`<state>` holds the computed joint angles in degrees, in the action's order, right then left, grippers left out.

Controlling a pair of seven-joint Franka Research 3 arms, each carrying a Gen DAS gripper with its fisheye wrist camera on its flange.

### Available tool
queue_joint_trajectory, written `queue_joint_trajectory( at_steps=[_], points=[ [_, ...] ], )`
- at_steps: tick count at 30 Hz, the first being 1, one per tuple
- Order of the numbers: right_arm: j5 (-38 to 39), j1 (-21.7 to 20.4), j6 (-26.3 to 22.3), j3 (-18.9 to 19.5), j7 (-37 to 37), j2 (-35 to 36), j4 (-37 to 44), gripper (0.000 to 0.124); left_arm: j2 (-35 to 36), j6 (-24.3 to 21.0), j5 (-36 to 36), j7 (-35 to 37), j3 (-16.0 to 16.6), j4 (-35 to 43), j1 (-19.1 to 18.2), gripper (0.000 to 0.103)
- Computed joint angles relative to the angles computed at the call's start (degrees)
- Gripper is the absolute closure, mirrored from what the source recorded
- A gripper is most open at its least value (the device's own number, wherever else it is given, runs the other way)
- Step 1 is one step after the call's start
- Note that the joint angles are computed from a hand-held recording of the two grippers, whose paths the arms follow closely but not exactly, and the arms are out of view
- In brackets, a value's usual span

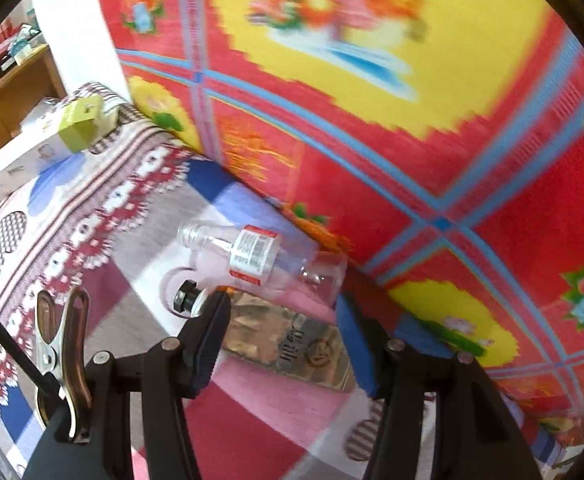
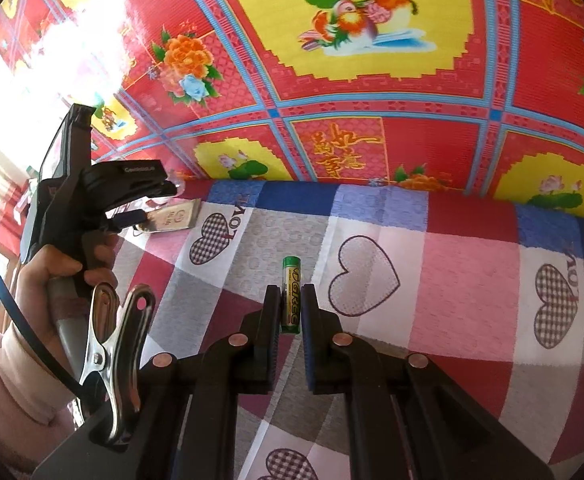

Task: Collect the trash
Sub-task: 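Close the left gripper on the clear red-label bottle while the right gripper holds the battery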

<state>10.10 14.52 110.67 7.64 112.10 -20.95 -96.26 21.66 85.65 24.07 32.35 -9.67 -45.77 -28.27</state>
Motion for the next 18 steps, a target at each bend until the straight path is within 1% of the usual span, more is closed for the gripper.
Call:
queue_joint_trajectory(
  at_steps=[4,9,11,13,17,18],
  points=[
    [0.5,0.3,0.6,0.0,-0.4,0.4,-0.1,0.113,-3.9,1.3,-1.2,2.1,-0.3,-5.8,2.6,0.046],
    [1.1,0.7,1.1,-0.1,-0.5,1.2,0.2,0.113,-10.6,7.2,-6.9,3.0,-1.7,-16.0,7.6,0.046],
    [1.4,0.8,1.4,-0.1,-0.5,1.4,0.2,0.113,-11.8,8.4,-9.3,3.3,-2.2,-17.2,9.0,0.046],
    [1.6,1.0,1.6,-0.1,-0.5,1.6,0.3,0.113,-12.1,8.7,-9.7,3.9,-2.5,-17.2,9.6,0.044],
    [2.1,1.3,2.0,-0.2,-0.7,1.8,0.2,0.113,-10.7,8.0,-11.1,6.2,-2.5,-14.9,10.9,0.044],
    [2.2,1.3,2.0,-0.2,-0.7,1.7,0.2,0.113,-9.6,7.0,-11.5,6.4,-2.7,-12.9,10.7,0.044]
  ],
)
